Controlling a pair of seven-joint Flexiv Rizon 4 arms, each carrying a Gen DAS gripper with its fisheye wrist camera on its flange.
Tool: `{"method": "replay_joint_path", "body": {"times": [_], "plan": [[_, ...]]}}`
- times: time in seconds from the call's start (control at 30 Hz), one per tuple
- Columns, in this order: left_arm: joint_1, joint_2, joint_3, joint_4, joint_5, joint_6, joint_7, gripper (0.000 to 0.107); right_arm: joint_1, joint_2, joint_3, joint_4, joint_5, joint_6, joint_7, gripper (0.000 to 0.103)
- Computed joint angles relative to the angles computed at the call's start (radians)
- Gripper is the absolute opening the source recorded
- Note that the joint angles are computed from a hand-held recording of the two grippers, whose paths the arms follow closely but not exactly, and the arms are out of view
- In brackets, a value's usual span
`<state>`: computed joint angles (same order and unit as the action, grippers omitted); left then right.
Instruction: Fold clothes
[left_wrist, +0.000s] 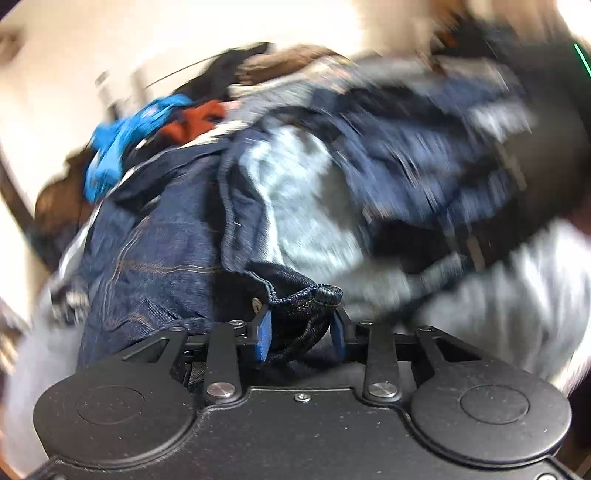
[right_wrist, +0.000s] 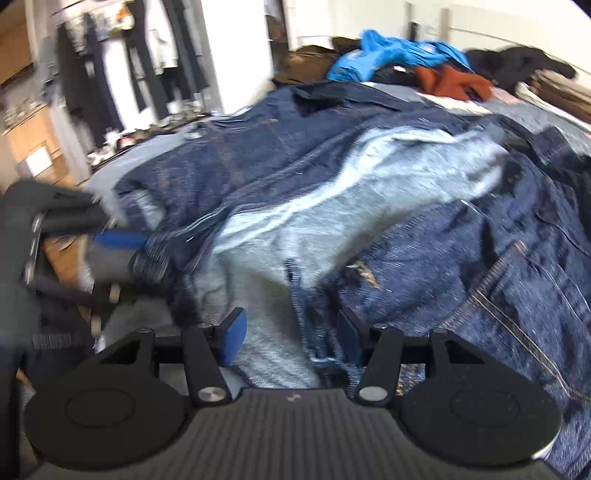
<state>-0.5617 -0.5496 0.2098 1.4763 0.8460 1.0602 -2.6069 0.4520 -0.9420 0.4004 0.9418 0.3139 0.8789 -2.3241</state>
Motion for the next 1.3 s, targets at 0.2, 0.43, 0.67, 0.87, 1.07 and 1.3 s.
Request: {"method": "replay_joint_path", "body": {"times": [0.2,0.43,0.67,0.87,1.07,1.3], "plan": [[0.025,0.019,0.072,-0.008,0.037,0.248,-0.288,0.029,-0.03,0.001,0.034,0.005,0.027,-0.058,-0.088,0.053],[0.189,-0.089,-0.163,-0.055,-0.238,0.205,0.241,0.032,-0.048,0.021,0.022,-0.01,0.059,-0.196,-0.145,0.053],[0.157,-0.101,-0.147,-0.032,-0.394,0.113,0.371,0.043,-0.055,0.024,-0.005,-0.064,0.071,-0.334,-0.104,0.056],[0.182,-0.009,-0.135,0.149,-0.521,0.354,0.344,0.055,-0.116,0.012,0.028,-0.137,0.22,-0.384,-0.072,0.059],[0.145,-0.043,-0.078,0.165,-0.653,0.413,0.305,0.064,-0.102,-0.001,0.014,-0.134,0.308,-0.233,-0.012,0.064],[0.112,-0.123,-0.029,0.095,-0.751,0.391,0.327,0.015,-0.035,-0.031,-0.031,-0.131,0.194,-0.196,0.05,0.064]]}}
